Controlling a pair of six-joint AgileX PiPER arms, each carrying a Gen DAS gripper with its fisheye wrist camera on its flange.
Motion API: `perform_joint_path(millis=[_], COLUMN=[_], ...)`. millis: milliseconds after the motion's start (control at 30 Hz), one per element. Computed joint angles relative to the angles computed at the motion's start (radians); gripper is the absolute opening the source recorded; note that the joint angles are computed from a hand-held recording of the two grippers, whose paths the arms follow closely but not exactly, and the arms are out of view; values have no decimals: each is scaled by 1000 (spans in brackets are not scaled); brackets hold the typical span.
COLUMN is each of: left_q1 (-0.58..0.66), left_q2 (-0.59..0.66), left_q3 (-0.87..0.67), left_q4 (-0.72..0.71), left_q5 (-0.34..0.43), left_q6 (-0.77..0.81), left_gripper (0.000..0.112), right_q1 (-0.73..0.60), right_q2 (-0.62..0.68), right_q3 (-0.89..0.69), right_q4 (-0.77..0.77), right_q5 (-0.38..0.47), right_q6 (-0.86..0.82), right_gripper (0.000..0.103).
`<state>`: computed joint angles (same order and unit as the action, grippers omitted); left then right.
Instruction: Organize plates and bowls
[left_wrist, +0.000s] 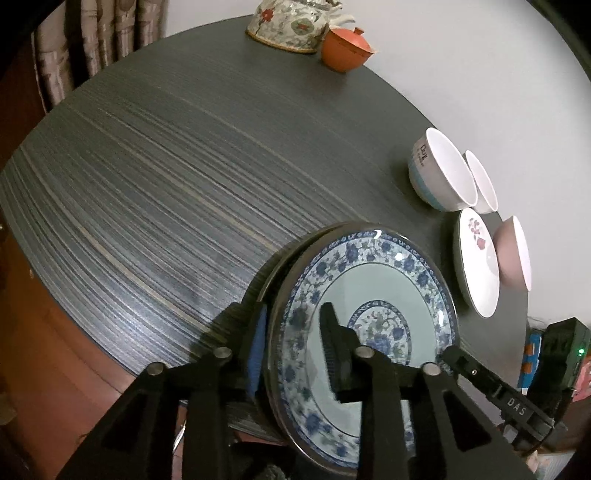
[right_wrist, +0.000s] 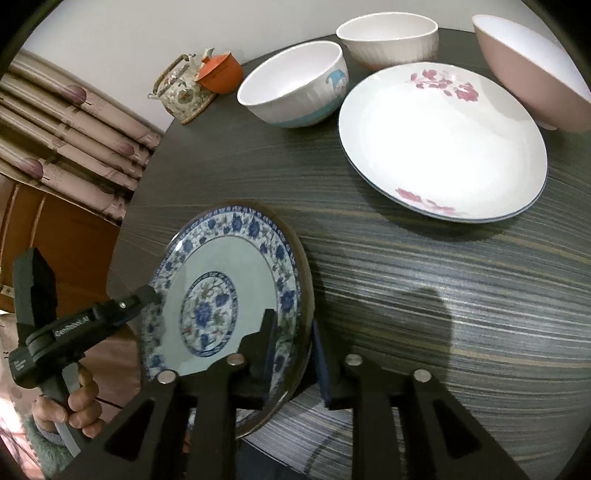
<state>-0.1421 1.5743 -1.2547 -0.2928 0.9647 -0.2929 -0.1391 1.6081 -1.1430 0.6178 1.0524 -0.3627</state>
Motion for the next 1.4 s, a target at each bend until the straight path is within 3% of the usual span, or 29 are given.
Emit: perform_joint_path(millis=[700,1200,1400], left_q1=[-50,-131,-227], left_q2=[-23,-71,-52], left_q3=[8,28,-23], left_q4=[79,196,269], left_q5=[-40,-104,-128], left_q6=[-53,-120,-152], left_gripper=[42,43,43], right_q1=[-17,-319,-392], right_q2=[-19,-15,18], right_q3=[54,23,-33], right_q4=[31,108,103], right_q5=[-13,-4,-64], right_q6=[-21,-163,-221], right_gripper=[27,27,27])
